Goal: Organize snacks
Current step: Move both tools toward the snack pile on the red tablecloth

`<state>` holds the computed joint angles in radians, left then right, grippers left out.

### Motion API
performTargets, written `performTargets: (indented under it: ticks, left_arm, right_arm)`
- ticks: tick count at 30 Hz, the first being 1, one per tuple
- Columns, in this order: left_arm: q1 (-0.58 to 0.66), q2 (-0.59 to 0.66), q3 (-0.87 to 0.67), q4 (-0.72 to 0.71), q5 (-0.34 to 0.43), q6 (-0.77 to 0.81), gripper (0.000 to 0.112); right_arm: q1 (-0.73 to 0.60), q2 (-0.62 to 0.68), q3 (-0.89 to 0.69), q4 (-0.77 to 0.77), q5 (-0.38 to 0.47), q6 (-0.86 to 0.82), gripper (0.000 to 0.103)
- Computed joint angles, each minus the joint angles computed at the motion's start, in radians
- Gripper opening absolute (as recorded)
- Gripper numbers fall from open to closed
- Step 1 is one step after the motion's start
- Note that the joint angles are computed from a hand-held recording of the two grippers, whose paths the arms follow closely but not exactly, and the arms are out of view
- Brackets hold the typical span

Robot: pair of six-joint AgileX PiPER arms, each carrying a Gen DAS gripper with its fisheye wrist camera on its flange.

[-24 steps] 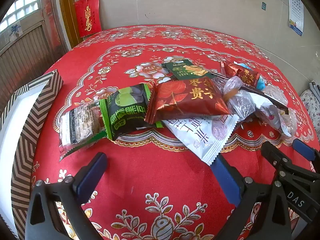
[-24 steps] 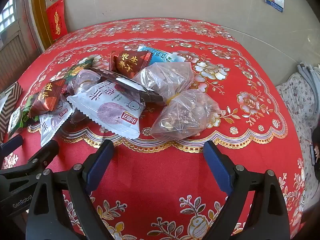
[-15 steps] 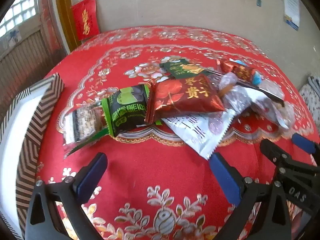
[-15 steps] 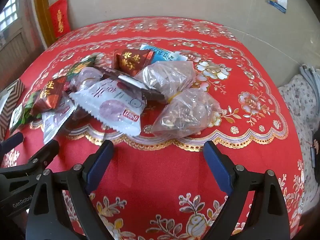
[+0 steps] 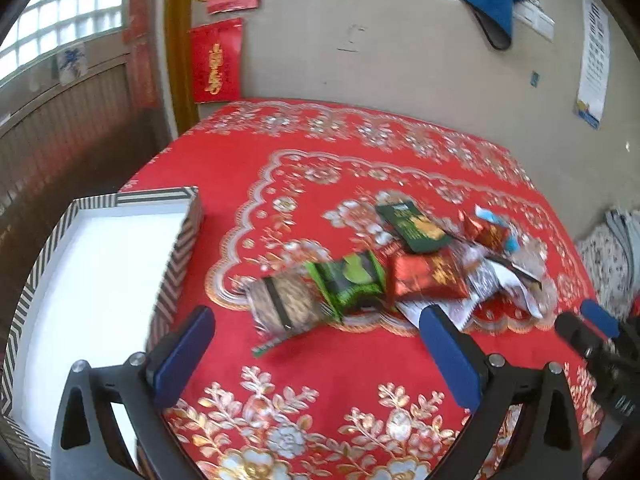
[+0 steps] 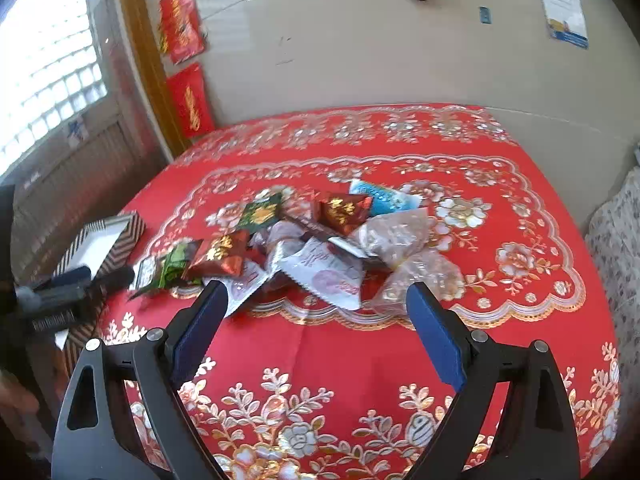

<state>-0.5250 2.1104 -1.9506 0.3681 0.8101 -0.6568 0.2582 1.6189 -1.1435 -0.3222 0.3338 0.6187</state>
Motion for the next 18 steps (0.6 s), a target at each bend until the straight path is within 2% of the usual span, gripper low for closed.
performTargets:
  ticks: [4, 8, 11, 14, 18]
  left_arm:
    - [0.018, 0.028, -0.048, -0.013, 0.024, 0.011, 0.103]
    - [0.040, 0.089, -0.151, -0.081, 0.076, 0.046, 0.103]
    - [0.049, 0.130, -0.228, -0.099, 0.126, 0.063, 0.103]
    - [0.067, 0.145, -0.259, -0.135, 0.144, 0.088, 0.103]
    - [0.085, 0.178, -0.327, -0.177, 0.201, 0.153, 0.103]
  right_arm:
    - [0.032, 0.026, -0.038, -0.025, 0.025, 0.007, 0.091]
    - [0.029, 0.026, -0.038, 0.097, 0.019, -0.112, 0.091]
    - [0.035, 0.043, -0.055, 0.098, 0.028, -0.134, 0.091]
    - [0.042, 0.061, -0.080, 0.136, 0.041, -0.205, 0.091]
    - [0.056, 0.092, -0.115, 0.129, 0.066, -0.205, 0.091]
